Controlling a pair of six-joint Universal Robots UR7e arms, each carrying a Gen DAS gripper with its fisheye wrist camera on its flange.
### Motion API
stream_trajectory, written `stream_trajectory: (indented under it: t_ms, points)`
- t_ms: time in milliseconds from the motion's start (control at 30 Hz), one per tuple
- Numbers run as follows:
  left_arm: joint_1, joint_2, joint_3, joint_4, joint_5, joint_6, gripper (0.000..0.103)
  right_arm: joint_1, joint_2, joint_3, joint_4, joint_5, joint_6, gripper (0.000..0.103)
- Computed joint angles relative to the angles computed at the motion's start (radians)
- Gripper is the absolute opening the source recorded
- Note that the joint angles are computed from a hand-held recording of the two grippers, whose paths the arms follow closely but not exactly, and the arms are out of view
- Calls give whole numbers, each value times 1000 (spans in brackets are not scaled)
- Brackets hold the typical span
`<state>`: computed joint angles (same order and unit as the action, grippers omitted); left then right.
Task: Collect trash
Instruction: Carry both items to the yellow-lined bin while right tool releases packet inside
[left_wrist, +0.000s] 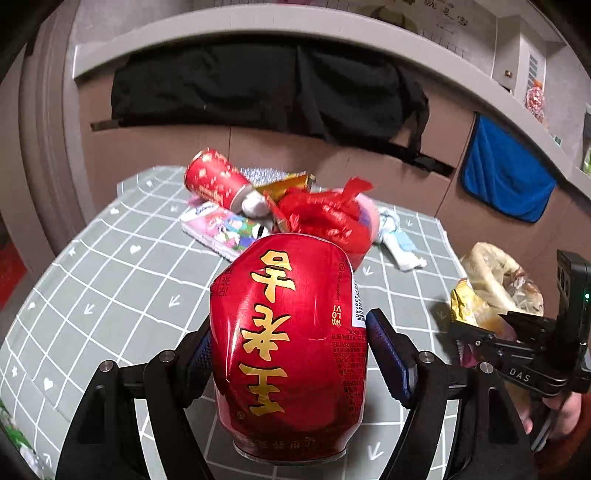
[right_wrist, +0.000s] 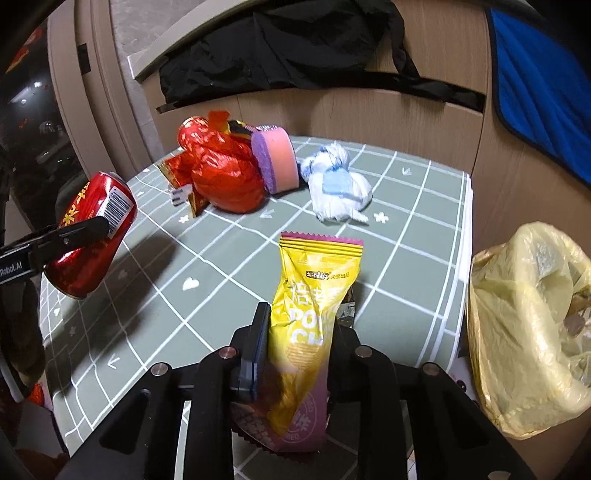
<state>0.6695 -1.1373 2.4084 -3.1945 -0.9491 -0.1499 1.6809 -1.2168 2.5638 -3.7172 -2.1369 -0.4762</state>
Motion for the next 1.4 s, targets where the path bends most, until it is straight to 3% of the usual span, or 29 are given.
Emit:
stream_trajectory:
  t_ms: [467,767,967,1133,1267,1400]
  points:
    - [-95,-41,4,-4,66,-1,76,70,-70,-20,27,-8,-4,24]
    - [-149,-29,-71,5,74,-1,76,131,-160,-52,71,-3,-24,24]
    - [-188,63,-190,-109,19,84,76,166,-288,-97,98,-2,-99,24]
    - [-220,209,-331,-163,-72,135,76,177,-420,-111,76,-46,-193,24]
    - [-234,327,-437,-159,-150,134,76,122,-561,-104,89,-67,-238,24]
    - [-239,443,-536,-124,-241,98,76,29,-696,-86,134,-54,-226,24]
